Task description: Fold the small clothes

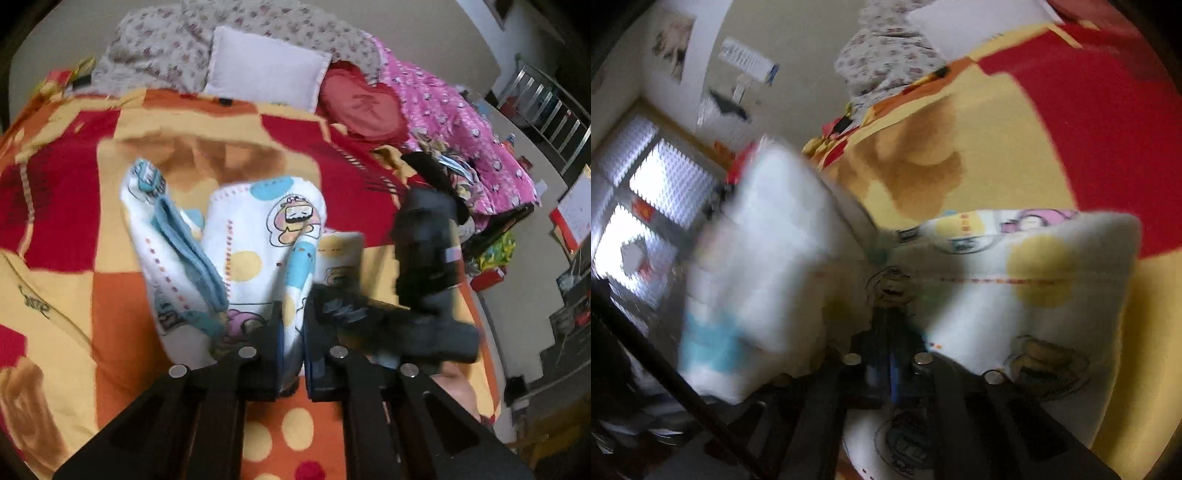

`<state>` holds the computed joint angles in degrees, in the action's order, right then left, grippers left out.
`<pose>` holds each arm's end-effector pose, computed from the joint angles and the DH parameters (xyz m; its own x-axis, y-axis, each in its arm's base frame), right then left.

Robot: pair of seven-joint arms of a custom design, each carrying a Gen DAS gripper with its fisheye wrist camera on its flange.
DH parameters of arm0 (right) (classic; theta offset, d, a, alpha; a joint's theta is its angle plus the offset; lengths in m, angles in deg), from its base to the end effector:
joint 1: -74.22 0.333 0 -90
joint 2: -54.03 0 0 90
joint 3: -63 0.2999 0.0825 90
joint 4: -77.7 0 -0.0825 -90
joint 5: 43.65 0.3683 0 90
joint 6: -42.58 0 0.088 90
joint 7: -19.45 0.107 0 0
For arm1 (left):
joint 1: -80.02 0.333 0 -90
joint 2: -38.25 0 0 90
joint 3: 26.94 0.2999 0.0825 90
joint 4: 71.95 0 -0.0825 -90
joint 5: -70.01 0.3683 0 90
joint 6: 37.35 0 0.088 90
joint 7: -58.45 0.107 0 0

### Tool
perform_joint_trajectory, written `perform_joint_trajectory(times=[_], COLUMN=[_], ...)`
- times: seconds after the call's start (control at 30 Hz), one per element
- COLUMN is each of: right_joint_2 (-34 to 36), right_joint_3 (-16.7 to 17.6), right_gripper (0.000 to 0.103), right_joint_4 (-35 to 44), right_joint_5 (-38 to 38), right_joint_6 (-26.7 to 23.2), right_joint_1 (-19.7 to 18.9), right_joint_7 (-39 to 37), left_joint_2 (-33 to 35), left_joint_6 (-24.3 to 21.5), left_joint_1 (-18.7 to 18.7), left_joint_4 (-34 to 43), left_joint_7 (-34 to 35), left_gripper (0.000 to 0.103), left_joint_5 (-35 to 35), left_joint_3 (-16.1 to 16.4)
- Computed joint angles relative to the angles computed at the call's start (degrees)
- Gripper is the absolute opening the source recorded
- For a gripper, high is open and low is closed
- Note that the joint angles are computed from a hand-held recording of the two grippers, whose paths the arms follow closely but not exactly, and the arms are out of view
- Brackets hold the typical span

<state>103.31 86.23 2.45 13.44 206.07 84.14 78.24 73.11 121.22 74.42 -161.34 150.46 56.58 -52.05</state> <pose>0.6964 0.2932 0.2964 0.2016 -0.6846 -0.7005 -0.8551 0.2257 -0.4667 0.6543 -0.3029 0.3821 -0.3226 -0.8533 0.4096 -0.8488 0.0692 -0.5242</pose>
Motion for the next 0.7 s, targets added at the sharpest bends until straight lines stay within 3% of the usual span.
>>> perform_joint_trajectory(times=[0.03,0.1,0.2,0.3,0.33,0.4,0.47,0.57,0.7], right_joint_2=[0.26,0.66,0.44,0.52,0.37,0.14,-0.30,-0.31,-0.59], right_joint_3=[2.76,6.92,4.00,3.74,3.91,2.98,0.88,-2.44,-3.22], right_gripper=[0.000,0.001,0.001,0.001,0.001,0.001,0.001,0.001,0.001], right_joint_4=[-0.33,-0.70,-0.22,0.07,-0.35,-0.32,-0.19,0.74,0.51], right_joint_5=[2.83,9.24,9.29,11.59,12.80,13.62,11.98,6.67,2.48], right_joint_6=[0.32,0.25,-2.10,-3.24,-3.69,-4.16,-3.87,-3.34,-2.12], right_joint_1=[-2.17,-5.66,-3.82,-3.86,-4.29,-3.64,-1.90,1.10,2.14], right_joint_7=[-2.76,-8.46,-8.02,-8.99,-9.91,-9.86,-8.21,-3.85,-0.95], left_joint_2=[1.35,0.82,-1.52,-5.69,-6.65,-9.01,-10.29,-10.37,-10.68], left_joint_6=[-1.66,-0.69,1.25,4.31,5.22,8.09,10.62,10.26,12.69], left_joint_1=[1.11,-0.20,1.95,3.06,3.27,3.05,4.46,9.25,9.71], left_joint_4=[1.22,0.25,-3.42,-8.54,-9.81,-13.06,-15.76,-17.78,-20.47], left_joint_7=[0.15,-1.21,0.62,0.92,0.42,-2.68,-4.70,-3.73,-6.60], left_gripper=[0.008,0.008,0.008,0.011,0.016,0.048,0.061,0.076,0.083], left_joint_5=[-1.57,-0.35,-1.42,-1.31,-1.34,-0.82,-1.12,-4.30,-5.68], left_joint_3=[-1.15,0.80,-0.81,-0.07,0.36,2.70,3.09,-0.58,-0.40])
